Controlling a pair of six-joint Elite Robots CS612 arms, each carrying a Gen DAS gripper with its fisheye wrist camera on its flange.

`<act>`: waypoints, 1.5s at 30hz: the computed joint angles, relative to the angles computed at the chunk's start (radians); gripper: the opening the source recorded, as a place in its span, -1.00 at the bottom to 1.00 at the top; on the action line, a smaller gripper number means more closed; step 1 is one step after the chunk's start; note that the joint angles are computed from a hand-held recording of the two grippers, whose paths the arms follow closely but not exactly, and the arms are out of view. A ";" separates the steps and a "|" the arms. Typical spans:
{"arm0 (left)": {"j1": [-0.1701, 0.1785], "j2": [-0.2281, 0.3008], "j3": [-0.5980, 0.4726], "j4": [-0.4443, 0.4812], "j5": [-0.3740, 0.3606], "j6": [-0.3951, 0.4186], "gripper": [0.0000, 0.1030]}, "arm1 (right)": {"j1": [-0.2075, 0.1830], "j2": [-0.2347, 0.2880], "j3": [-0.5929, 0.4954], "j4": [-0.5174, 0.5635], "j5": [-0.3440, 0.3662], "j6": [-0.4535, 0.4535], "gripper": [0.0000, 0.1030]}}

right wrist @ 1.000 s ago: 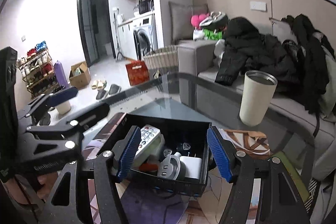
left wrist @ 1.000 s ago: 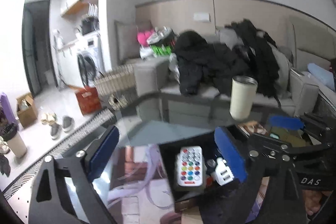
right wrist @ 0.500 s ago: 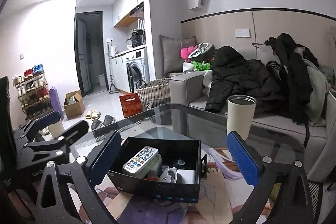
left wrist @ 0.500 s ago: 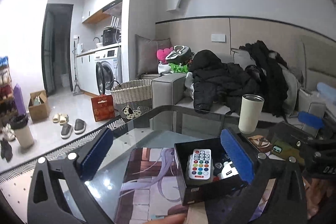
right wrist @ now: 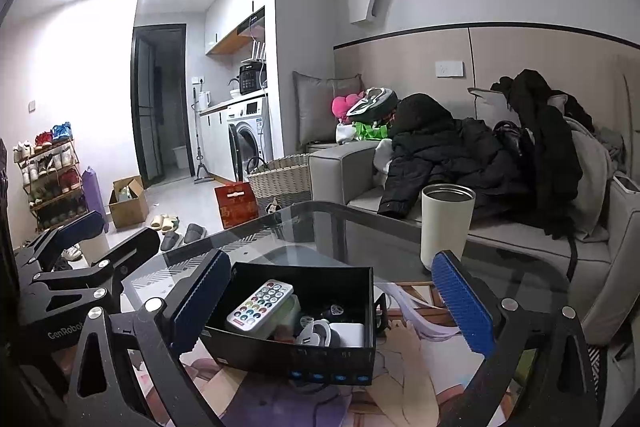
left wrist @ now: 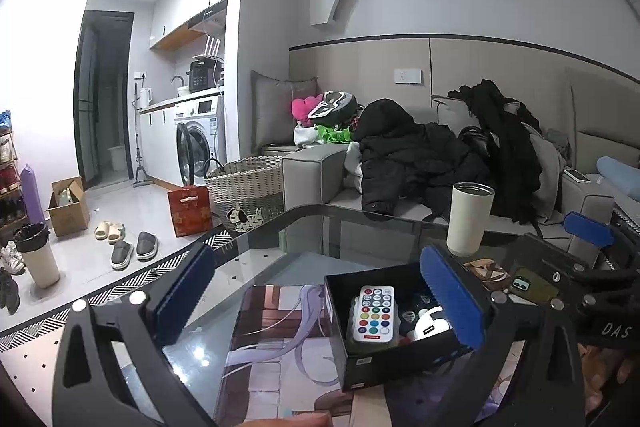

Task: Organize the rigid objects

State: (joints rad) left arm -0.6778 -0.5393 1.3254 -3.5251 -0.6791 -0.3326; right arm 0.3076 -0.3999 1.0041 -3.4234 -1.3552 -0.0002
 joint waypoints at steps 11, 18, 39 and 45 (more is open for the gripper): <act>-0.006 0.008 -0.013 -0.013 0.005 0.032 1.00 | -0.004 -0.004 0.010 -0.021 0.001 0.004 0.99; -0.008 0.008 -0.014 -0.018 0.003 0.039 1.00 | -0.003 -0.006 0.013 -0.030 -0.005 0.003 0.99; -0.008 0.006 -0.011 -0.003 -0.014 0.048 1.00 | -0.005 -0.006 0.016 -0.053 -0.003 -0.004 0.99; -0.008 0.006 -0.010 -0.003 -0.014 0.047 1.00 | -0.004 -0.008 0.020 -0.061 -0.003 0.002 0.99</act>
State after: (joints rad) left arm -0.6859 -0.5329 1.3159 -3.5278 -0.6931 -0.2859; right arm 0.3033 -0.4075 1.0243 -3.4846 -1.3580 0.0020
